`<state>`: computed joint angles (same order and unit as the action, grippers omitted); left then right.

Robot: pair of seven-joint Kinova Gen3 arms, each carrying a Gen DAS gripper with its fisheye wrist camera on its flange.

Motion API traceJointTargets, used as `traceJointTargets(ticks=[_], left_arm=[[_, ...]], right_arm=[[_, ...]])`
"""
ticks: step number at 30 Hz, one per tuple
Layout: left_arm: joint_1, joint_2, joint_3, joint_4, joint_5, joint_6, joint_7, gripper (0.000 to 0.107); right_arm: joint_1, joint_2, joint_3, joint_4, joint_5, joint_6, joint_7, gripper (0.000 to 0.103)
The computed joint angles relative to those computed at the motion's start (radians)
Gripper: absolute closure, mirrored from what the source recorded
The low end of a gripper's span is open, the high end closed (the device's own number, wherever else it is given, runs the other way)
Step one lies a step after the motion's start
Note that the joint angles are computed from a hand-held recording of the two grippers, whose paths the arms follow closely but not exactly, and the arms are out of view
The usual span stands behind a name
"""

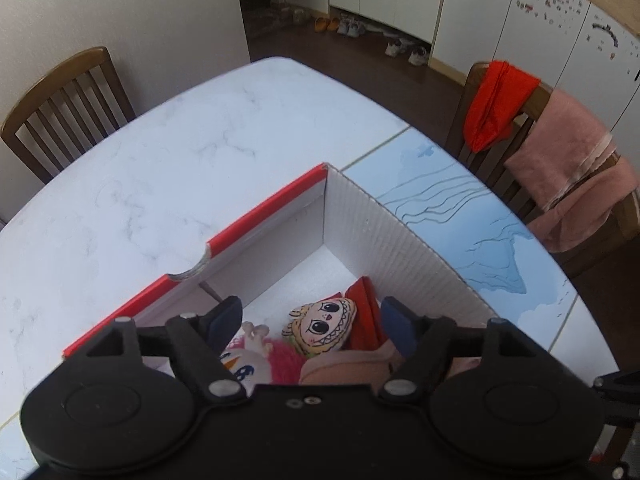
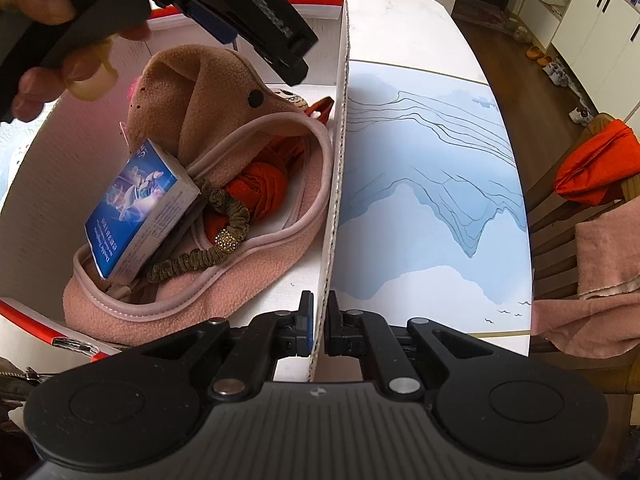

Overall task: Organize objects
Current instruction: 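Lower the keychain into the box and open the left gripper, then move the left gripper back to the printed white cloth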

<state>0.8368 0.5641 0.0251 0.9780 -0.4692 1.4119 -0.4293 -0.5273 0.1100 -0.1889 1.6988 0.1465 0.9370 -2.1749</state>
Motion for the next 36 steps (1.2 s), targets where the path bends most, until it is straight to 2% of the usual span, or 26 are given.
traceJointTargets(ticks=[4,14,23,31,36], left_arm=[[0.033,-0.045,-0.008,0.048,-0.033,-0.012,0.063,0.032],[0.1,-0.12,0.02,0.107,-0.135,0.078,0.203,0.03],[0.146,-0.208,0.078,0.23,-0.193,0.163,0.378,0.029],[0.172,-0.293,0.162,0.364,-0.219,0.24,0.571,0.021],[0.201,-0.335,0.218,0.429,-0.232,0.32,0.698,0.008]], right_arm=[[-0.004,0.001,-0.001,-0.004,0.007,0.008,-0.007,0.099],[-0.005,0.026,0.007,-0.046,0.012,0.038,0.0,0.099],[0.002,0.045,0.02,-0.088,0.021,0.04,0.013,0.099],[-0.018,0.078,0.028,-0.141,0.051,0.085,-0.004,0.099],[-0.019,0.093,0.033,-0.165,0.047,0.104,-0.001,0.099]])
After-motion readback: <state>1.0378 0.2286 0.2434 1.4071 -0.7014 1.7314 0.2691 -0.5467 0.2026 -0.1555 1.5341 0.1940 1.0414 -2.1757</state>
